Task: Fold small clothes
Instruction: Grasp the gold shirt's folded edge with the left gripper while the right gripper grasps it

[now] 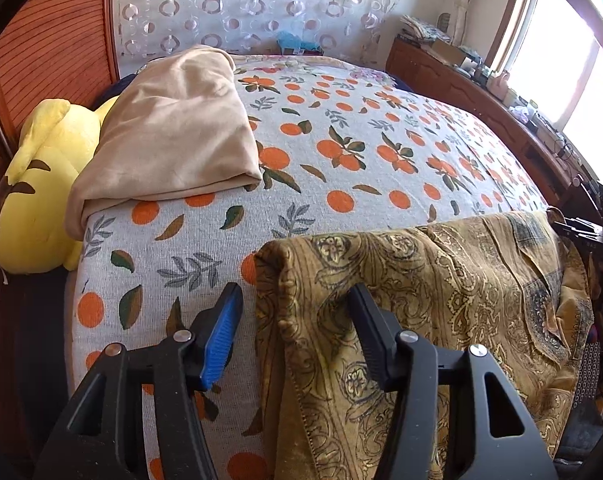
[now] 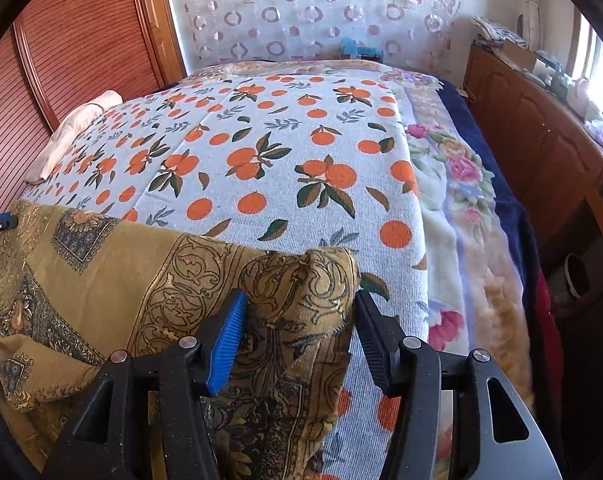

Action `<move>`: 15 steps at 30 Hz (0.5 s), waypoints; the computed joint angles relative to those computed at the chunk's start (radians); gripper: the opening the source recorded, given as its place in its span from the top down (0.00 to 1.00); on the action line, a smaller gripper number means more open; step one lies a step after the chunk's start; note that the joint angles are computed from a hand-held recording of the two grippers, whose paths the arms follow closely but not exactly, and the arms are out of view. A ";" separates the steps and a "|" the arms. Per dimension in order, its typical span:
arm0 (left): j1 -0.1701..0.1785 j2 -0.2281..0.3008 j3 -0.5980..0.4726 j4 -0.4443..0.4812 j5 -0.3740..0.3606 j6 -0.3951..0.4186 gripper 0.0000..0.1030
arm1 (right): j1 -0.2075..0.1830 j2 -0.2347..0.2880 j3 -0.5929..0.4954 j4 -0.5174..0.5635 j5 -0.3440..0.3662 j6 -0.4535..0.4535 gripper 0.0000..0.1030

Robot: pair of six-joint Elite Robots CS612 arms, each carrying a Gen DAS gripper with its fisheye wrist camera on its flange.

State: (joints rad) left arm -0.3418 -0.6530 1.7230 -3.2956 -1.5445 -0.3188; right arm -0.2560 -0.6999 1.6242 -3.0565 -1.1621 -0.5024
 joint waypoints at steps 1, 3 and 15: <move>0.000 0.000 -0.001 0.002 0.001 0.003 0.46 | 0.002 0.000 0.001 -0.001 -0.002 -0.002 0.45; 0.000 0.000 -0.003 0.003 -0.004 0.007 0.51 | 0.004 -0.001 0.007 -0.007 -0.003 -0.019 0.47; -0.001 0.004 -0.008 -0.007 -0.013 0.011 0.72 | -0.005 -0.014 0.054 -0.033 0.062 -0.077 0.86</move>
